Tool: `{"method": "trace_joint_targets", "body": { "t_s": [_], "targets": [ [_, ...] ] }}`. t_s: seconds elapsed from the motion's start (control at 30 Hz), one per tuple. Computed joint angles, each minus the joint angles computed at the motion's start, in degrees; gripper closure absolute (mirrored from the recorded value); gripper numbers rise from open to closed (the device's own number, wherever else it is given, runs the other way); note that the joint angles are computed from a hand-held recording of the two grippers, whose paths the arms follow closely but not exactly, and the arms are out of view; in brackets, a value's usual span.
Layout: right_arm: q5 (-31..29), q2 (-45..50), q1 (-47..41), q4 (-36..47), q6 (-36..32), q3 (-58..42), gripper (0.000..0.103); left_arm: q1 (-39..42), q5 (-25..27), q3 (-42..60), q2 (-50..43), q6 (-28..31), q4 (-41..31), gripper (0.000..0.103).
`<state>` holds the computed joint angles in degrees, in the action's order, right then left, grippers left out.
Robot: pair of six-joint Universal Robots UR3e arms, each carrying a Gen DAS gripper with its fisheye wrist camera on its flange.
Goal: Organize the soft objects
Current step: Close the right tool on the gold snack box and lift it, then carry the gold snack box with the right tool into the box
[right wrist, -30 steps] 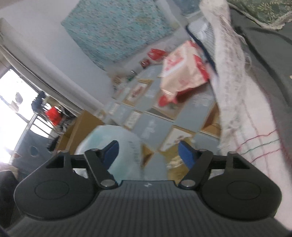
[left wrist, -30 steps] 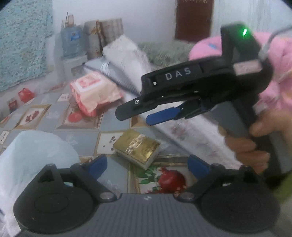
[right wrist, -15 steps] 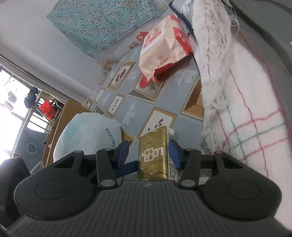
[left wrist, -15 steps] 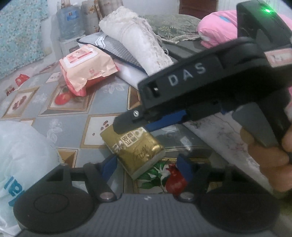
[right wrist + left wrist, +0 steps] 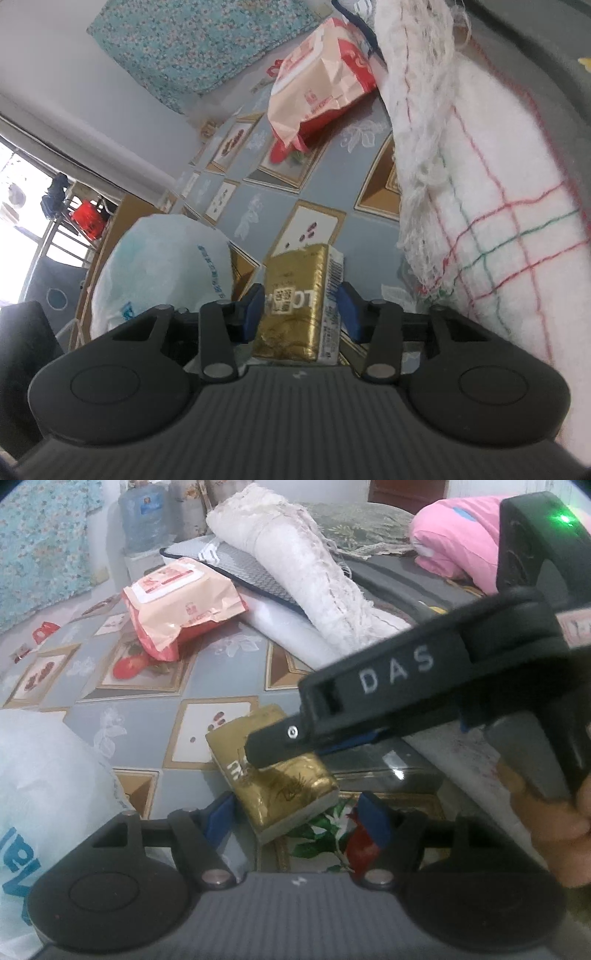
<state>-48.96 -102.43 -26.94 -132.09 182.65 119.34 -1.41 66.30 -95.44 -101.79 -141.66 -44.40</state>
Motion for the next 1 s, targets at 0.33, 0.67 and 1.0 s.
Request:
{"method": "trace_joint_targets", "body": {
  "t_s": [0.33, 0.67, 1.0],
  "targets": [
    [-0.3, -3.5, 0.9, -0.4, 1.3, -1.1, 0.069, 2.8, -3.2, -2.3, 5.6, -0.3, -1.8, 0.035],
    [-2.6, 0.3, 14.4, -4.0, 6.8, -16.6, 0.069, 22.4, -16.9, -8.9, 25.2, 5.0, -9.5, 0.035],
    [-4.1, 30.6, 39.5, -7.1, 14.8, -50.9, 0.067, 58.1, -28.5, -10.7, 41.1, 22.1, -29.4, 0.031]
  ]
}}
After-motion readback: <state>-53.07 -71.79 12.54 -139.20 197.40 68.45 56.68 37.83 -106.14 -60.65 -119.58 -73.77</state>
